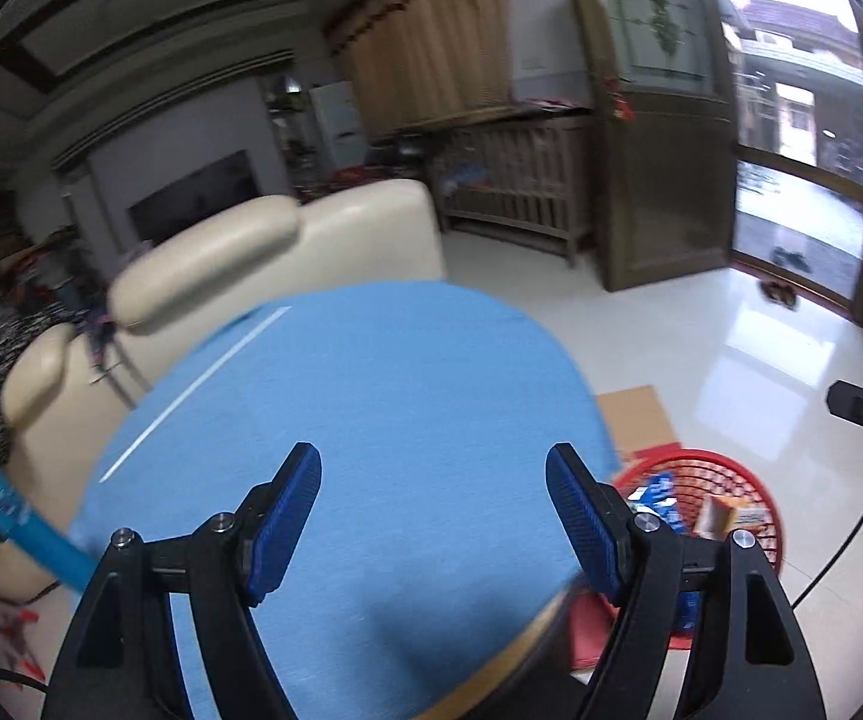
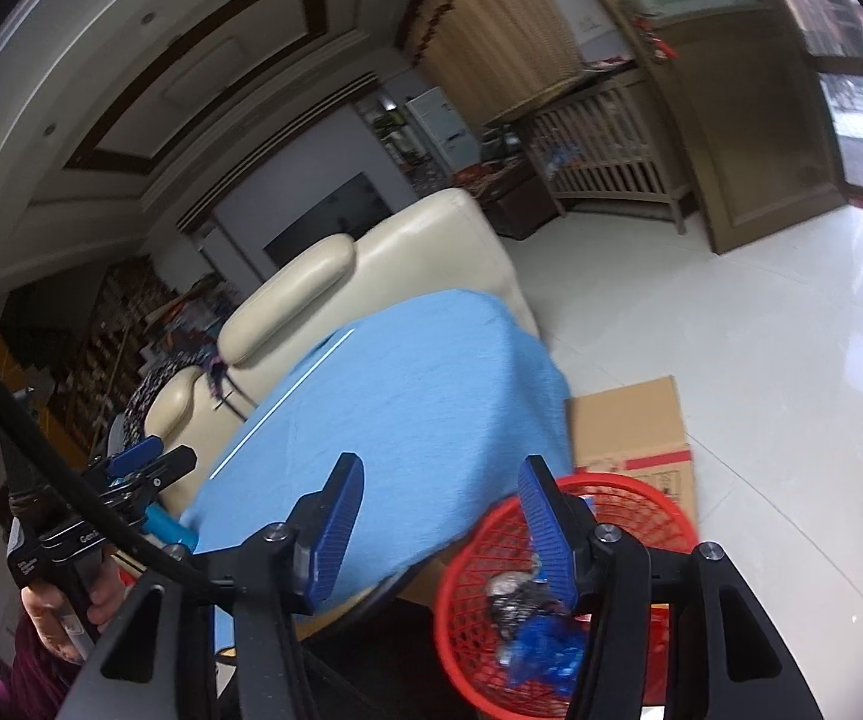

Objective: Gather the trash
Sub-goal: 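Bring both open tools back over the table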

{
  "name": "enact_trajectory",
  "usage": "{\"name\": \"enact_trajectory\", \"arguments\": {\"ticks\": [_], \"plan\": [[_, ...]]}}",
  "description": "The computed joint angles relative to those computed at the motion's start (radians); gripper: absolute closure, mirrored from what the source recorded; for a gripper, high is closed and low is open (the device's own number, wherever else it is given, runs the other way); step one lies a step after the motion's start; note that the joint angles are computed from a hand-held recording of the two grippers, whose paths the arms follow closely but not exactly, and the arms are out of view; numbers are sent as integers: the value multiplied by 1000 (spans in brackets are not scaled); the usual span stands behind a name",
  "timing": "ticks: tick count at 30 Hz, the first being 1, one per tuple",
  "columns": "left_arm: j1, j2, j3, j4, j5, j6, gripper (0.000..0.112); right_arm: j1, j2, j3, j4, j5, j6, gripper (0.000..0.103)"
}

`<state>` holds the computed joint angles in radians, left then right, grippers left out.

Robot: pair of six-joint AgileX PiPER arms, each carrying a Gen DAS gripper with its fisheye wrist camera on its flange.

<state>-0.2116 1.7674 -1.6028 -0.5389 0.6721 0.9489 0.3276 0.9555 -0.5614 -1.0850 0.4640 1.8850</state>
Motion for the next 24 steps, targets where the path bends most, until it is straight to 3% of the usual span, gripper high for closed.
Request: {"name": "enact_trajectory", "arguments": {"ticks": [9,18,24], "plan": [[214,20,-65,-42,-23,-3,33,225,269,-280,-82,127,15,37],[391,58,-163,-59,1,-35,33,348,514,-619,-60,214,-136,33],[503,107,-287,-55,70,-87,33,425,671,-899,-46,306,-274,27]]}}
